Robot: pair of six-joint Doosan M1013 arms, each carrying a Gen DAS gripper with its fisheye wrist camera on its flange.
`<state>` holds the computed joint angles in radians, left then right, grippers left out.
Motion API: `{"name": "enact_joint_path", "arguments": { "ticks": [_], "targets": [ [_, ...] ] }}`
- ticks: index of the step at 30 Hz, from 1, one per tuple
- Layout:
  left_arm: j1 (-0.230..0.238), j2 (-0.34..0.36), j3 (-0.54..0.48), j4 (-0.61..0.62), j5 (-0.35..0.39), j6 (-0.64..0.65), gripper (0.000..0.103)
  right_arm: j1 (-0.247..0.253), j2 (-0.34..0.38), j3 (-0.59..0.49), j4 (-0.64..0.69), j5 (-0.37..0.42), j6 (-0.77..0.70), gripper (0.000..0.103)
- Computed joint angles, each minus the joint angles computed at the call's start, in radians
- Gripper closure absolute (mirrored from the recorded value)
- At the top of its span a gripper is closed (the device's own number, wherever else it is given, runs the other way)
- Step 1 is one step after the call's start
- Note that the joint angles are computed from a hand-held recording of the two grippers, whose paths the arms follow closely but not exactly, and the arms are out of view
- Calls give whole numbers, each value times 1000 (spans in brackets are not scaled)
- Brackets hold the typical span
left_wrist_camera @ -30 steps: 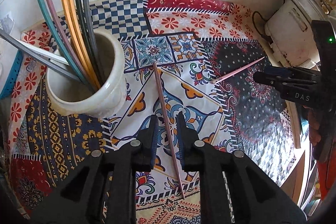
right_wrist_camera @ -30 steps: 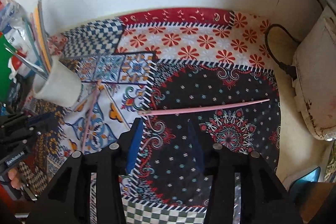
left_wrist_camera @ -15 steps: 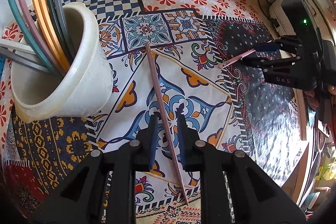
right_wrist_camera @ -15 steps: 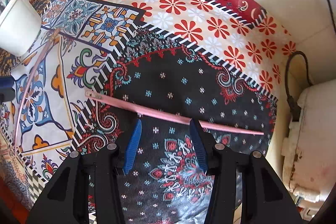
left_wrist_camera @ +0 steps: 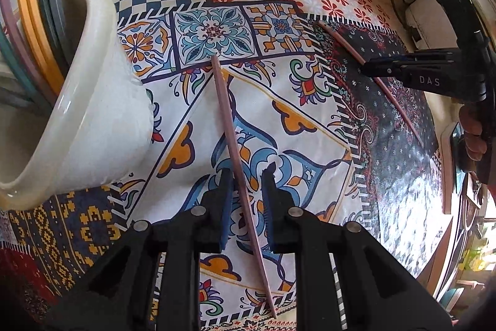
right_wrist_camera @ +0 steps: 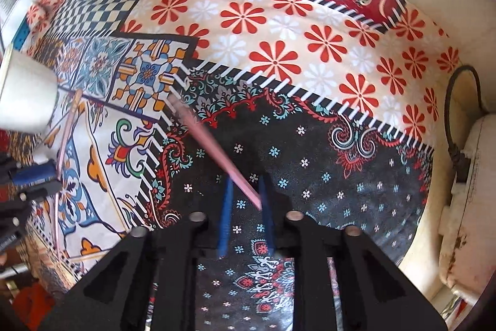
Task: Organize utensils
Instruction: 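Lift the brown chopstick with the left gripper while the right regrips the pink stick, then carry both sticks over the white cup and drop them in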
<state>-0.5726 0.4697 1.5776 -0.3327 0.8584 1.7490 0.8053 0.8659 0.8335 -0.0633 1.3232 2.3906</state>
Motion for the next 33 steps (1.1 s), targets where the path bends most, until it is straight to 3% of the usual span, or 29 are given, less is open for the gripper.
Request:
{"name": "enact_joint_path", "arguments": {
  "ticks": [5, 13, 18, 21, 26, 33],
  "targets": [
    [-8, 16, -25, 37, 5, -24, 92, -14, -32, 58, 99, -78, 24, 97],
    [-10, 49, -82, 53, 60, -18, 92, 31, 8, -16, -55, 18, -16, 94],
    [-18, 62, -105, 69, 93, 33, 98, 61, 18, -21, -132, 12, 76, 96],
    [-12, 66, -106, 36, 103, 36, 99, 64, -2, 14, -102, -42, 125, 97],
    [-4, 43, -79, 8, 76, 24, 99, 79, -43, 73, -124, -118, 169, 97],
    [5, -47, -13, -36, -33, 22, 100, 115, -98, 113, -213, -188, 252, 97]
  ]
}}
